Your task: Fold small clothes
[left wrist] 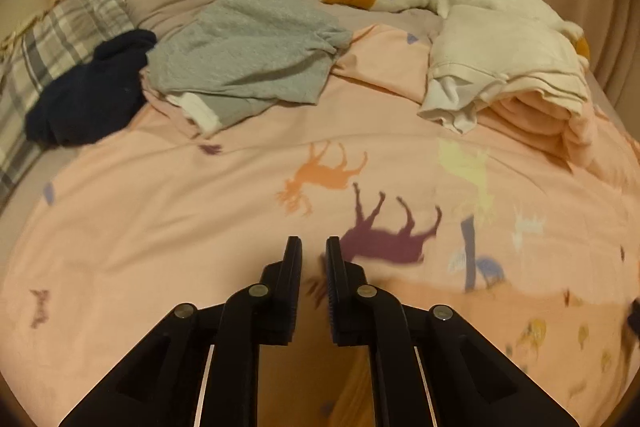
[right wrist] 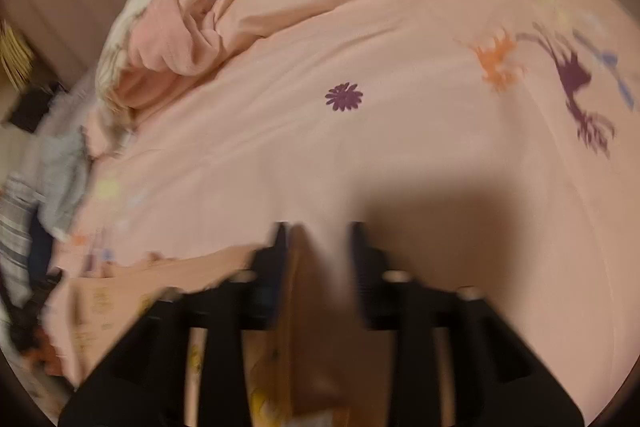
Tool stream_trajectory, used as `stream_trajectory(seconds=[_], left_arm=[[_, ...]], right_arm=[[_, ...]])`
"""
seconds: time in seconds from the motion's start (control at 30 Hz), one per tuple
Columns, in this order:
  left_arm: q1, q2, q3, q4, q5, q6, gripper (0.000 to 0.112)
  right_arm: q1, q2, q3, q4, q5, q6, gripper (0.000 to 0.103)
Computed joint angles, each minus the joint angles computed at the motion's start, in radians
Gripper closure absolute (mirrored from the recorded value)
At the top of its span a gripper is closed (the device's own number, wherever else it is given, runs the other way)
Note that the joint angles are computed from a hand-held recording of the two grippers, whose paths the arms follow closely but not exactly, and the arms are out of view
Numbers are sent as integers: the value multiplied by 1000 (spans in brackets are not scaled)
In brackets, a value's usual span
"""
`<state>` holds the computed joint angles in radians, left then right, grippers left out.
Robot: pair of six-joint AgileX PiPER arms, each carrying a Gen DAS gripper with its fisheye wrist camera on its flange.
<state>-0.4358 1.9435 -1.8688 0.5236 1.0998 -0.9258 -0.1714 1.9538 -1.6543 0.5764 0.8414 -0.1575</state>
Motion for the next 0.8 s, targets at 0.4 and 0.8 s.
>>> stream_trajectory(seconds=[0.4, 0.8], left_arm=[[-246, -271, 457, -144, -76, -41, 88], [-244, -694, 844, -256, -302, -290, 48]], right_arm=[[210, -443, 560, -16, -29, -223, 72], [119, -762, 695, -198, 105, 88, 39]])
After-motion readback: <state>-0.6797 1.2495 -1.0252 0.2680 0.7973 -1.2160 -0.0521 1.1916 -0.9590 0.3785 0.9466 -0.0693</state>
